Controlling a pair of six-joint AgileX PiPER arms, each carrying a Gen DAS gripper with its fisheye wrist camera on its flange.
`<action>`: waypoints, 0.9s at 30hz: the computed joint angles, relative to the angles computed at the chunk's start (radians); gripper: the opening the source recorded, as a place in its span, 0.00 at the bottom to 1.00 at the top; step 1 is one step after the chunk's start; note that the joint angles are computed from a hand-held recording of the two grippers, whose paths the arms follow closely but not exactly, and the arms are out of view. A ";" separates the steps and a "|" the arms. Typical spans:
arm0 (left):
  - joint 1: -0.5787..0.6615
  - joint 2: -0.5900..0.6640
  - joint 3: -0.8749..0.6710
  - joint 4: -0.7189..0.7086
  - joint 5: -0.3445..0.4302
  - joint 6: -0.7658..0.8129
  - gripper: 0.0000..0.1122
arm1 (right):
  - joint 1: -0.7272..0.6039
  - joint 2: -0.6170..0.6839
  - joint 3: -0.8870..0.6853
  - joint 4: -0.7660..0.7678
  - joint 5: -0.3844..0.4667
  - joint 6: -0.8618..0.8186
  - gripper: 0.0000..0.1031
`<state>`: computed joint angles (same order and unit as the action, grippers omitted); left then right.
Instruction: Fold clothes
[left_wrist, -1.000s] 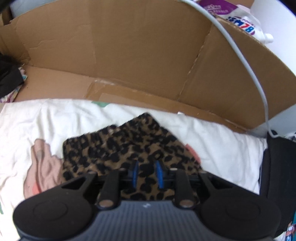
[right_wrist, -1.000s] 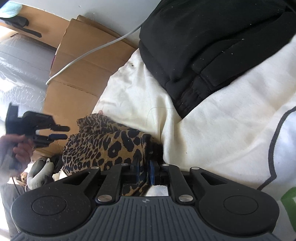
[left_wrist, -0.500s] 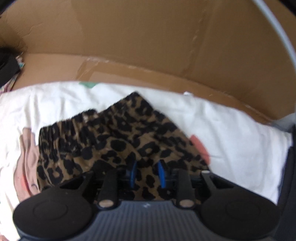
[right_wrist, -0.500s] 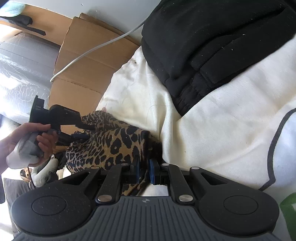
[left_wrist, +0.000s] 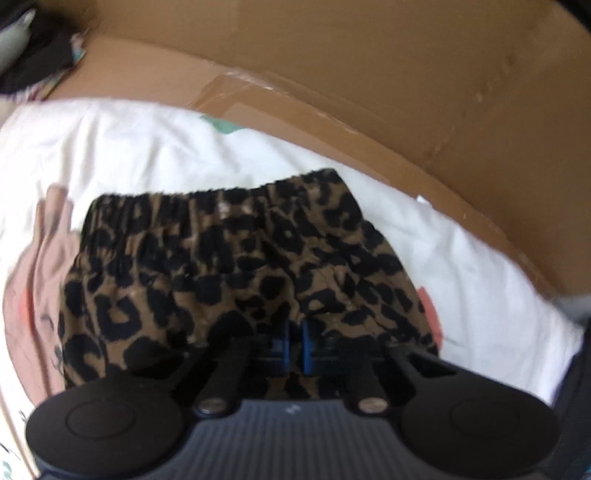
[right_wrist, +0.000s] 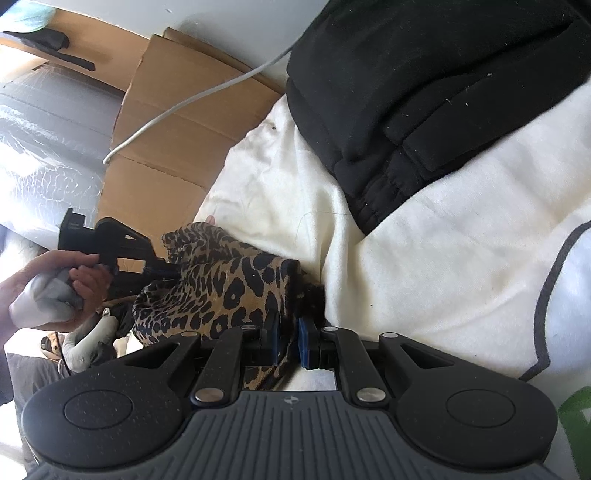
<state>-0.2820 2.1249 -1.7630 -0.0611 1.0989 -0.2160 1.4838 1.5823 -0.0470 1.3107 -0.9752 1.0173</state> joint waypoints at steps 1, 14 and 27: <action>0.006 -0.013 0.007 -0.012 -0.002 0.021 0.02 | 0.012 0.018 -0.001 0.007 -0.011 0.016 0.16; 0.038 -0.054 -0.087 -0.101 0.075 0.098 0.01 | 0.040 0.023 -0.011 0.051 -0.018 0.028 0.16; 0.008 -0.046 -0.030 -0.201 -0.062 0.167 0.00 | 0.004 0.006 -0.007 0.006 0.014 -0.001 0.11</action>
